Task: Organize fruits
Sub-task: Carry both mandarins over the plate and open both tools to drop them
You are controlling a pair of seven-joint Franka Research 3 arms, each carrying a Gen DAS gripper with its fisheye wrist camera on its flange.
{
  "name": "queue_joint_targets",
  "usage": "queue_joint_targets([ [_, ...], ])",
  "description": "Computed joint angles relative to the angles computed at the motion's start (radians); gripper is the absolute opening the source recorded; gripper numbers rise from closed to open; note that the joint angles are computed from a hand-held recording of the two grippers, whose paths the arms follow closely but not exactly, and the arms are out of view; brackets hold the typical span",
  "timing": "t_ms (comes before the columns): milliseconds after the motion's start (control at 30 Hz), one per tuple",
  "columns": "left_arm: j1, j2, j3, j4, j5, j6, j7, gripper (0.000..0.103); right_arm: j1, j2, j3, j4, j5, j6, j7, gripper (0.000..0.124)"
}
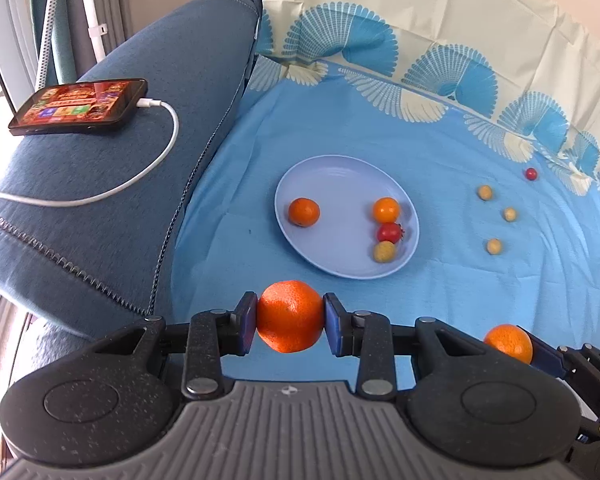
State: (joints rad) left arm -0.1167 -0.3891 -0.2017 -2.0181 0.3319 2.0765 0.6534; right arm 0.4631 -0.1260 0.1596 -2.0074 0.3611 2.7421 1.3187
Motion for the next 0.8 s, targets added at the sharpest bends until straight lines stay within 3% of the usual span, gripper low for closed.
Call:
queue_joint_targets([
  [233, 0.023, 0.120, 0.019, 0.083, 0.015, 0.034, 0.023, 0.039, -0.010, 0.126, 0.000, 0.116, -0.048, 0.000, 0.038, 0.040],
  [500, 0.049, 0.294, 0.044, 0.209, 0.046, 0.086, 0.055, 0.039, 0.005, 0.344, -0.015, 0.348, -0.134, -0.012, 0.081, 0.040],
  [800, 0.063, 0.467, 0.072, 0.325, 0.043, 0.112, 0.108, 0.039, 0.043, 0.590, -0.045, 0.639, -0.204, -0.102, 0.095, 0.040],
])
